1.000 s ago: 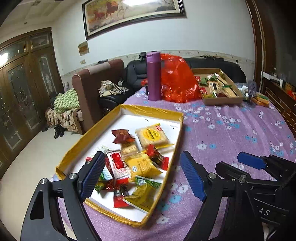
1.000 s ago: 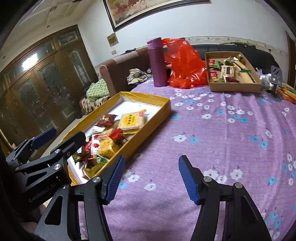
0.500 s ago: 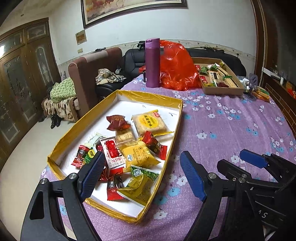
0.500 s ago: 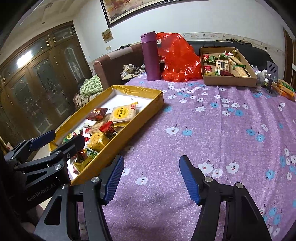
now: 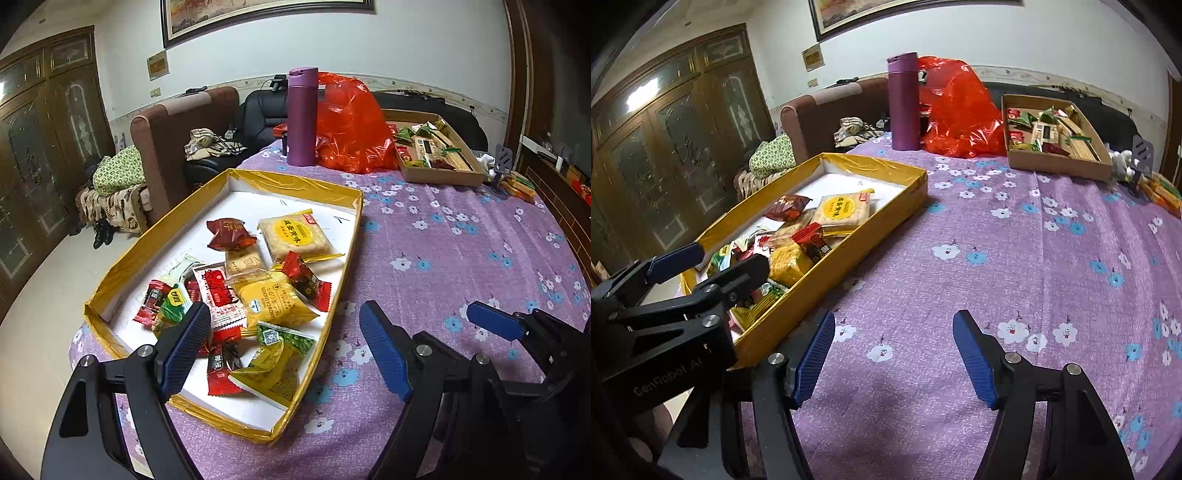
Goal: Organize snacks
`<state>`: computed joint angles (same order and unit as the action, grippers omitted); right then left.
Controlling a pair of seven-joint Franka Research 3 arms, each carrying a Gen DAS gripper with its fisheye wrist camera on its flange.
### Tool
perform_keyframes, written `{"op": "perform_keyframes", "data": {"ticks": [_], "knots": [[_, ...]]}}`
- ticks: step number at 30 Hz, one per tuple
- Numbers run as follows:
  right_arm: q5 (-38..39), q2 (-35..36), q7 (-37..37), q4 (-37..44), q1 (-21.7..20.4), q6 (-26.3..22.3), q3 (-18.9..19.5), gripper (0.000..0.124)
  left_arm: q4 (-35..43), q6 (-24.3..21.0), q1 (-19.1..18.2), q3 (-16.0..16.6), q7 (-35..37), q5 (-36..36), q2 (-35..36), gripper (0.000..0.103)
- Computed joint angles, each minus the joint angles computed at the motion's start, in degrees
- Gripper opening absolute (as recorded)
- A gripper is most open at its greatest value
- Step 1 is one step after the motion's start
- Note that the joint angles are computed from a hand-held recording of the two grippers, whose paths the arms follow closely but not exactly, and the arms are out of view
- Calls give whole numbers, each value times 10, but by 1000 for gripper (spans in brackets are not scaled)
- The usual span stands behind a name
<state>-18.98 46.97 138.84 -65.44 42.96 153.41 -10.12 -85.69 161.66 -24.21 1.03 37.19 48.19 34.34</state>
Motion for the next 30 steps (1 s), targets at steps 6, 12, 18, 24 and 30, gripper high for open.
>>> {"op": "perform_keyframes", "data": {"ticks": [6, 12, 18, 24, 30], "knots": [[1, -1, -3, -2, -1, 1, 2, 70, -3, 4, -1, 0, 1, 1, -2, 84], [7, -5, -2, -10, -3, 5, 3, 70, -5, 7, 4, -9, 20, -11, -1, 84], [6, -6, -1, -13, -1, 7, 1, 70, -3, 7, 1, -9, 29, -21, 1, 84], [5, -7, 3, -16, 1, 9, -2, 70, -4, 10, 0, -6, 30, -22, 0, 84], [-6, -14, 13, -26, 8, 14, -10, 70, -13, 18, -9, 4, 12, -8, -8, 84]]}}
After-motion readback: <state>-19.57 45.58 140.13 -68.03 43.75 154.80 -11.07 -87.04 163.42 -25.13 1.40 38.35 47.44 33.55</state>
